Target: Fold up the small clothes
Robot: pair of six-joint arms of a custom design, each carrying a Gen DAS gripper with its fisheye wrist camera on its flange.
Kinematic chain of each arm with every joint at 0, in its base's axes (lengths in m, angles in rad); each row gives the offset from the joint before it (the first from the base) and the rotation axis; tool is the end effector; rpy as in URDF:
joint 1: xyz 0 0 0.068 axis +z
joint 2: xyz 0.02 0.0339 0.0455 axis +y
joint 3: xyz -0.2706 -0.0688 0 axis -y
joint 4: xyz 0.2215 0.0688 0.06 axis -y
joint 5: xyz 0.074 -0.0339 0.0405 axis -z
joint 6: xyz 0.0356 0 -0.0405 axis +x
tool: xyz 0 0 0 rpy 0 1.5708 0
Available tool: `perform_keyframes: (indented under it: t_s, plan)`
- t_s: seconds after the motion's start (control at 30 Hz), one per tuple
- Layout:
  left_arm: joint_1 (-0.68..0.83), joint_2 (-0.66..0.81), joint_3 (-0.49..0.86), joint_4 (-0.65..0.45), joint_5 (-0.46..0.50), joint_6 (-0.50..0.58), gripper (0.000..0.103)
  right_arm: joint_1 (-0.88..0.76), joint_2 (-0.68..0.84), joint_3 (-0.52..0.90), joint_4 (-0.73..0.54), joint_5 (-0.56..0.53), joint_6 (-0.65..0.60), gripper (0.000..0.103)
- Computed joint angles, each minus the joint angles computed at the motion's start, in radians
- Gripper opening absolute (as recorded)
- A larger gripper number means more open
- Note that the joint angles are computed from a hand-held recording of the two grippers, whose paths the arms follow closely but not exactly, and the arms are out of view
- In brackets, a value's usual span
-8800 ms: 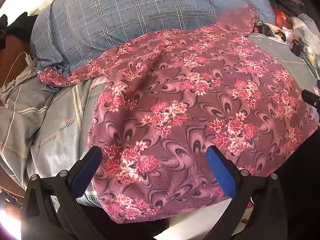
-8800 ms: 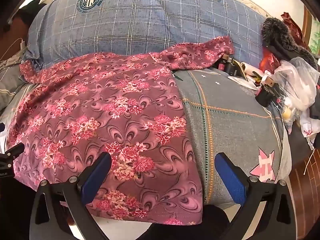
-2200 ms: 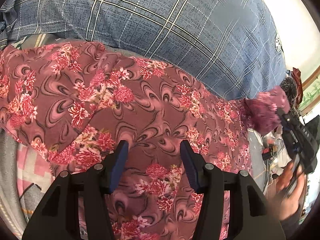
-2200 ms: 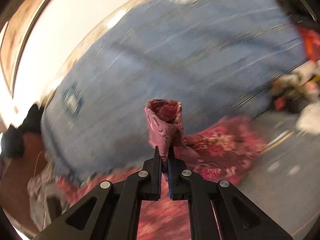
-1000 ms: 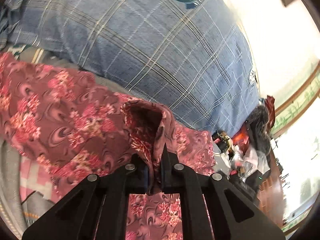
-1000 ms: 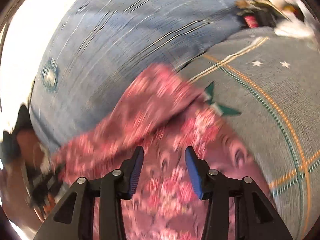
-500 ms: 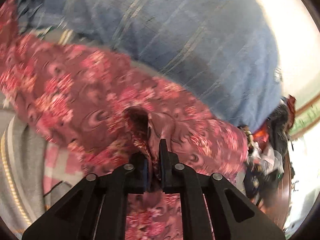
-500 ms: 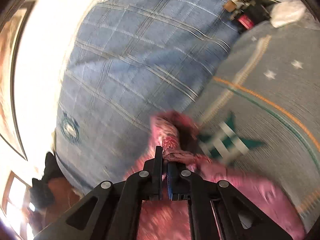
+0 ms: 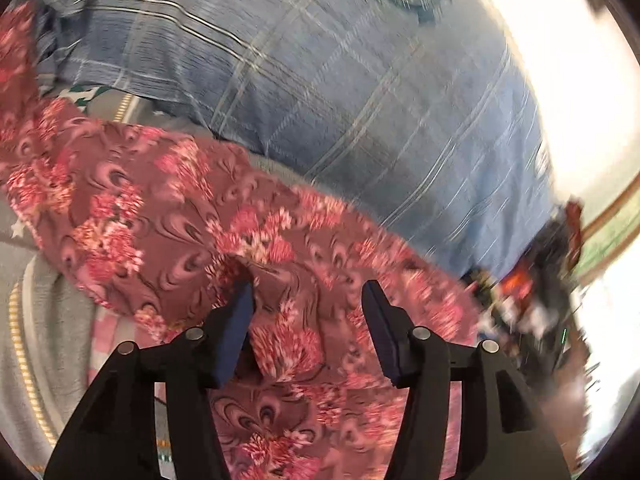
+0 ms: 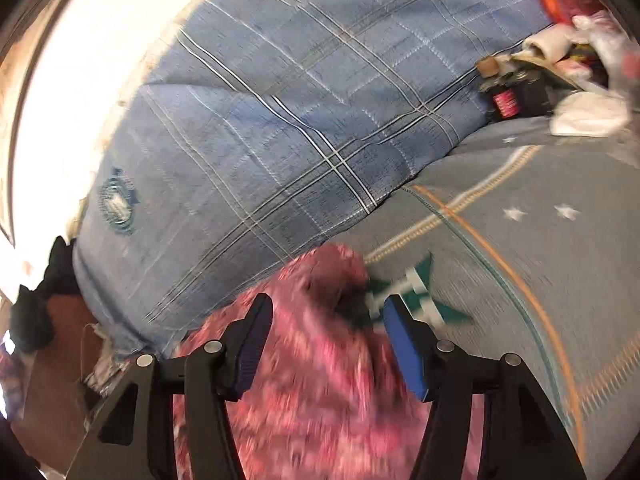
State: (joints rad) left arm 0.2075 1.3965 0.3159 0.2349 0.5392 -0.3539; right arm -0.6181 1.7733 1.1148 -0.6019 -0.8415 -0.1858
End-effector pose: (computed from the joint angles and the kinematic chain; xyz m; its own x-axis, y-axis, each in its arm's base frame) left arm 0.1991 0.0232 0.1346 -0.7412 -0.4600 -0.4889 -0.1071 0.8000 -0.5903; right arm 0.2731 -0.1616 0.1974 -0.7997 0.4176 -0.4313 0.0537 0.7654 0.6414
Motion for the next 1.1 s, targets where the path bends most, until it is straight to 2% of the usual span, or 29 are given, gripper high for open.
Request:
perform_keyframes:
  t_s: [0.07, 0.1, 0.13, 0.17, 0.2, 0.23, 0.3, 0.33, 0.37, 0.4, 0.43, 0.47, 0.5, 0.53, 0.57, 0.6, 0.67, 0.7, 0.77, 0.83, 0.87, 0.9, 0.97, 1.03, 1.1]
  plan:
    - [-0.066, 0.040, 0.011, 0.017, -0.077, 0.010, 0.054, 0.095, 0.102, 0.036, 0.073, 0.070, 0.092, 0.060]
    - [-0.091, 0.063, 0.023, 0.016, -0.110, 0.014, 0.054, 0.129, 0.161, 0.073, 0.058, 0.089, 0.123, 0.054]
    - [-0.097, 0.068, 0.028, 0.014, -0.117, 0.017, 0.054, 0.135, 0.198, 0.092, 0.039, 0.029, 0.128, 0.015]
    - [-0.100, 0.071, 0.030, 0.010, -0.122, 0.019, 0.054, 0.148, 0.186, 0.076, 0.073, -0.034, 0.145, 0.009]
    - [-0.103, 0.076, 0.037, 0.001, -0.130, 0.021, 0.054, 0.149, 0.123, 0.039, 0.139, -0.052, 0.107, 0.008]
    - [-0.104, 0.093, 0.045, -0.001, -0.138, 0.022, 0.054, 0.156, 0.023, -0.044, 0.277, -0.026, 0.102, 0.008]
    - [-0.109, 0.142, 0.066, -0.006, -0.143, 0.018, 0.054, 0.172, -0.060, -0.108, 0.381, 0.064, 0.069, 0.008]
    - [-0.108, 0.170, 0.071, -0.004, -0.141, 0.021, 0.054, 0.178, -0.054, -0.113, 0.396, 0.112, 0.049, 0.008]
    - [-0.114, 0.196, 0.082, -0.004, -0.146, 0.021, 0.054, 0.188, -0.027, -0.096, 0.364, 0.162, 0.009, 0.008]
    - [-0.133, 0.190, 0.074, 0.011, -0.172, 0.023, 0.054, 0.224, 0.046, -0.045, 0.283, 0.283, -0.047, 0.009]
    - [-0.145, 0.177, 0.074, -0.001, -0.189, 0.029, 0.054, 0.243, 0.088, -0.019, 0.238, 0.356, -0.073, 0.013]
    - [-0.157, 0.157, 0.076, -0.025, -0.205, 0.038, 0.054, 0.249, 0.100, -0.028, 0.232, 0.382, -0.083, 0.013]
    - [-0.158, 0.147, 0.071, -0.026, -0.204, 0.041, 0.054, 0.242, 0.062, -0.057, 0.271, 0.373, -0.073, 0.016]
    - [-0.152, 0.141, 0.066, -0.023, -0.196, 0.041, 0.054, 0.250, 0.030, -0.059, 0.275, 0.393, -0.051, 0.023]
    - [-0.147, 0.145, 0.069, -0.025, -0.191, 0.039, 0.054, 0.255, -0.004, -0.066, 0.299, 0.394, -0.012, 0.023]
    - [-0.142, 0.162, 0.078, -0.025, -0.185, 0.036, 0.054, 0.257, -0.027, -0.063, 0.327, 0.343, 0.030, 0.025]
    - [-0.137, 0.186, 0.077, -0.006, -0.174, 0.027, 0.054, 0.299, -0.017, -0.008, 0.306, 0.258, 0.072, 0.042]
    - [-0.139, 0.183, 0.078, -0.007, -0.177, 0.026, 0.054, 0.342, 0.028, 0.066, 0.241, 0.227, 0.068, 0.054]
    - [-0.149, 0.173, 0.078, -0.014, -0.186, 0.030, 0.054, 0.431, 0.104, 0.159, 0.207, 0.231, 0.082, 0.054]
    - [-0.153, 0.176, 0.075, -0.007, -0.188, 0.032, 0.055, 0.522, 0.164, 0.204, 0.265, 0.267, 0.148, 0.054]
    - [-0.153, 0.181, 0.075, -0.001, -0.185, 0.032, 0.056, 0.543, 0.191, 0.220, 0.270, 0.239, 0.162, 0.054]
    - [-0.160, 0.189, 0.078, 0.007, -0.187, 0.027, 0.058, 0.578, 0.234, 0.266, 0.227, 0.209, 0.173, 0.050]
    - [-0.167, 0.202, 0.086, 0.014, -0.192, 0.027, 0.058, 0.634, 0.277, 0.278, 0.213, 0.236, 0.163, 0.048]
    - [-0.174, 0.201, 0.088, 0.011, -0.200, 0.033, 0.059, 0.684, 0.288, 0.271, 0.151, 0.242, 0.051, 0.044]
    - [-0.178, 0.199, 0.087, 0.012, -0.205, 0.031, 0.059, 0.698, 0.276, 0.250, 0.003, 0.168, -0.164, 0.037]
